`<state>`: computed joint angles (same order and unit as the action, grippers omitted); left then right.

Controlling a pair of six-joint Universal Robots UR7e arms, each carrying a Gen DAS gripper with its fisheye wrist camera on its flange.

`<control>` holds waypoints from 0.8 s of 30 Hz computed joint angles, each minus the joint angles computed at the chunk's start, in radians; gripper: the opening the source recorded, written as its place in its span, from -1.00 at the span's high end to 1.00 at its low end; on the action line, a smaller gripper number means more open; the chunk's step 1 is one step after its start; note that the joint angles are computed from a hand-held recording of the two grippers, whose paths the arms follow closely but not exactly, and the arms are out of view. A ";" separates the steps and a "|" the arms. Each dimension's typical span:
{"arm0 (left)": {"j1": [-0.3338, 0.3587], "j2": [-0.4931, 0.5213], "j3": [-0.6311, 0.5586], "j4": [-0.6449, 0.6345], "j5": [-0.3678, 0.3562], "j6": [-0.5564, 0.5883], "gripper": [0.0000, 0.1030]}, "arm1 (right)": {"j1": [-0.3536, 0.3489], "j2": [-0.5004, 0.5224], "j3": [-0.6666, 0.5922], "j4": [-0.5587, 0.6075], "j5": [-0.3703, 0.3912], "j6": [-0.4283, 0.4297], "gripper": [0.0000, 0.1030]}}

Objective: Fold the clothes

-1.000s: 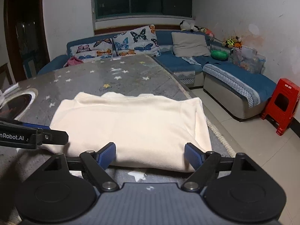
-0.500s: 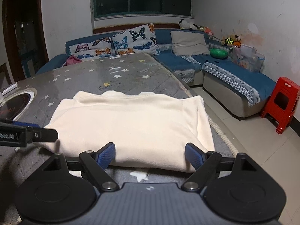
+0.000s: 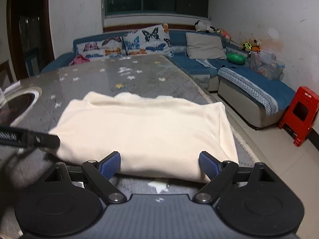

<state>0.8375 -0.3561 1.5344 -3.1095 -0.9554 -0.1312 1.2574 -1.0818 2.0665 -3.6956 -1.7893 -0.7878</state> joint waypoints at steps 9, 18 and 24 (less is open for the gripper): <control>-0.006 0.000 -0.002 0.016 0.019 -0.014 -0.70 | 0.008 -0.014 0.023 -0.031 0.019 -0.022 -0.77; -0.016 -0.007 0.018 0.009 0.039 0.003 -1.00 | 0.010 -0.010 0.039 -0.043 0.012 -0.031 -0.79; -0.021 -0.011 0.027 0.034 0.056 -0.007 -1.00 | 0.008 -0.013 0.052 -0.047 0.019 -0.033 -0.85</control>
